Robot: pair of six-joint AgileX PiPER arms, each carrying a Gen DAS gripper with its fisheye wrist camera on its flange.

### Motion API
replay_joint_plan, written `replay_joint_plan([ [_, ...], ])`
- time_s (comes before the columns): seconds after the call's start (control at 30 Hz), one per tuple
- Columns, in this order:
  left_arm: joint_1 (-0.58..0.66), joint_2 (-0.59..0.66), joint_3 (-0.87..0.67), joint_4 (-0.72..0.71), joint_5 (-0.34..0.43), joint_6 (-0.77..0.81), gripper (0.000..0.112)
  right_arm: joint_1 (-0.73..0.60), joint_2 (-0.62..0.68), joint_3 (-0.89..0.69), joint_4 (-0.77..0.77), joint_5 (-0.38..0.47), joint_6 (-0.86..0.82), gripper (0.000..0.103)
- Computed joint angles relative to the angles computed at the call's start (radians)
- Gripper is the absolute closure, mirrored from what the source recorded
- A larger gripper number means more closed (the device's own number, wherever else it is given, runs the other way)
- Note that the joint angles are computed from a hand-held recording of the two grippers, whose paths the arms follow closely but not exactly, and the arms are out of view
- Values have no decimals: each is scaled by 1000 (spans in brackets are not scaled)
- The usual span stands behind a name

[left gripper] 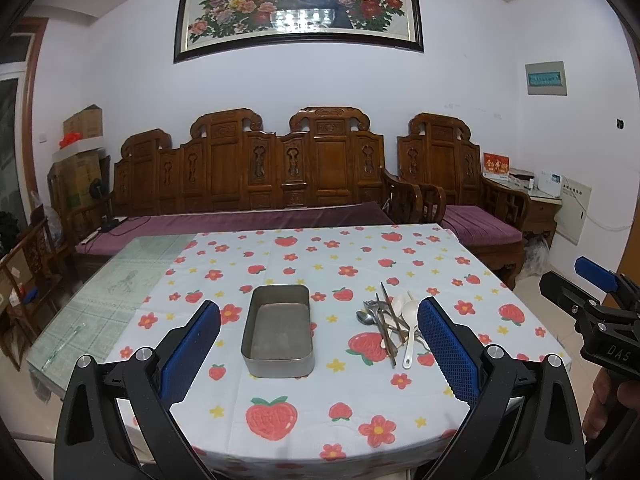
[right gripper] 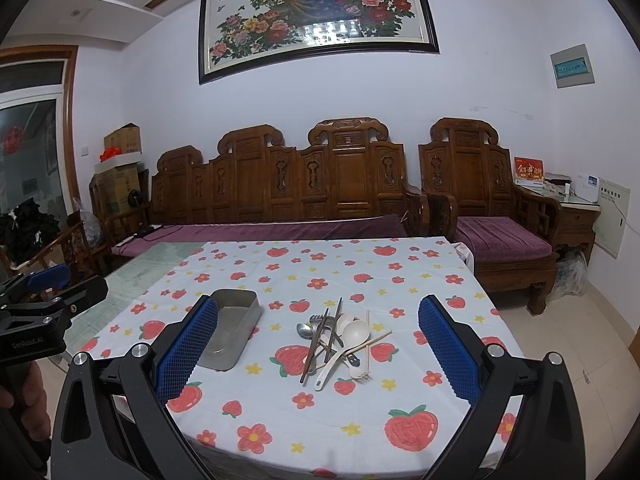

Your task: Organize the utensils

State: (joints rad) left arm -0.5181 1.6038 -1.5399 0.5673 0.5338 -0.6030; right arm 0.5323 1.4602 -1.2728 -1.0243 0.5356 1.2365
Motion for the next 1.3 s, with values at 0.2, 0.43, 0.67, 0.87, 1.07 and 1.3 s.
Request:
replay_joint_plan([
  [0.2, 0, 0, 1, -1, -1, 1, 17, 1, 0, 1, -5, 0, 4, 3],
  [0.43, -3, -3, -1, -2, 4, 2, 17, 5, 2, 0, -9, 4, 10, 3],
  [0.67, -6, -5, -1, 1, 9, -2, 17, 1, -2, 3, -4, 0, 5, 3],
  [0.87, 2, 29, -3, -8, -7, 3, 17, 18, 24, -40, 27, 23, -26, 3],
  [1.07, 28, 125, -59, -101, -29, 109, 17, -25, 73, -42, 52, -31, -53, 3],
  [1.3, 48, 288, -226, -200, -4, 237, 17, -114, 183, -74, 125, -128, -123, 10],
])
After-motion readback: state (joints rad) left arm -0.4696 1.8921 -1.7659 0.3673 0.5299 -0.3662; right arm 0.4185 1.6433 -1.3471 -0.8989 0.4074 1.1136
